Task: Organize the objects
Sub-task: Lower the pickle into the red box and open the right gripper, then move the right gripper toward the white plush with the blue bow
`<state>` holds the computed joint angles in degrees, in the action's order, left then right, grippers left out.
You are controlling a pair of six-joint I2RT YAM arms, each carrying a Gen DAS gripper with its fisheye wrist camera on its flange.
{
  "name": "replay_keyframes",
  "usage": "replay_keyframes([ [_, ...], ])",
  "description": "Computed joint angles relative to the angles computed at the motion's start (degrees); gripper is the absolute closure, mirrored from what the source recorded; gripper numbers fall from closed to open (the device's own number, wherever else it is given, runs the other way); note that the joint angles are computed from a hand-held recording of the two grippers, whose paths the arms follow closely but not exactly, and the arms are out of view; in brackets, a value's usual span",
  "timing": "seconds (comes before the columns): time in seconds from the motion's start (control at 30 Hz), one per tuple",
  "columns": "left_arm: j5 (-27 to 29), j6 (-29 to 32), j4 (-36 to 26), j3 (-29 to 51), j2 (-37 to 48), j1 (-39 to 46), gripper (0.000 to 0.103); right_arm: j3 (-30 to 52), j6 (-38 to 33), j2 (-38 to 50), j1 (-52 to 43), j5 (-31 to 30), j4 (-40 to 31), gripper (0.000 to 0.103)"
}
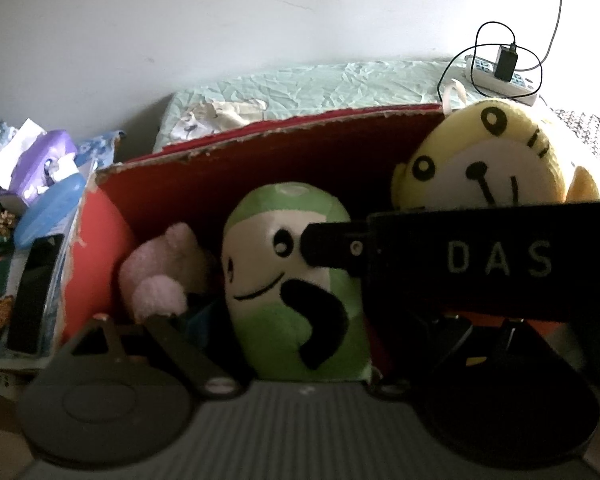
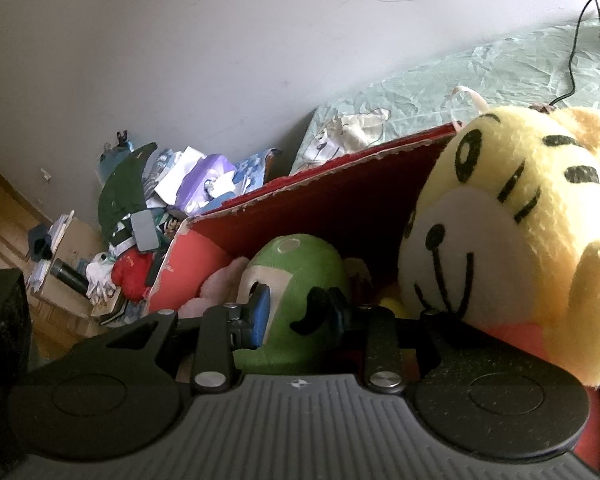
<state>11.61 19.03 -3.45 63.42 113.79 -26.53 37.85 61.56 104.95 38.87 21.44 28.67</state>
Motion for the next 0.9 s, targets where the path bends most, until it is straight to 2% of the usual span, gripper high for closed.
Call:
replay_keyframes([
  [0.1,-0.09,0.50,0.03,-0.25,-0.19,-0.07,0.012,0.13,0.33,-0.36,0.41,0.05,-0.59,0.068],
  [0.2,2.39,1.08,2.90,-2.75,-1.70,1.02,0.012,-0.38,-0.07,-1.87,2.50,2.31,-2.19,0.065],
  [0.27,3.06,1.03,3.29,-3.68,-2.84,1.48,0.012,-3.17,0.15,-3.90,4.36,4.31,0.46,0.061],
  [0.47,3.63,0.97,8.50,-12.23,-11.17,2.04,0.012,-11.22,3.13,-12.67,9.66,12.56,3.76,0.060],
  [0.63,6.40,0.75,6.17,-14.52,-16.53,1.46,0.015,-16.95,5.49,-21.37,15.31,22.01,1.44,0.060],
  [0.8,7.78,-2.38,2.99,-14.95,-21.55,-3.21,0.019,-24.68,13.38,-31.98,21.27,31.44,-4.32,0.061],
  [0.9,8.51,-5.52,1.44,-14.69,-22.93,-7.14,0.019,-29.15,19.44,-41.45,24.40,36.25,-12.65,0.061],
])
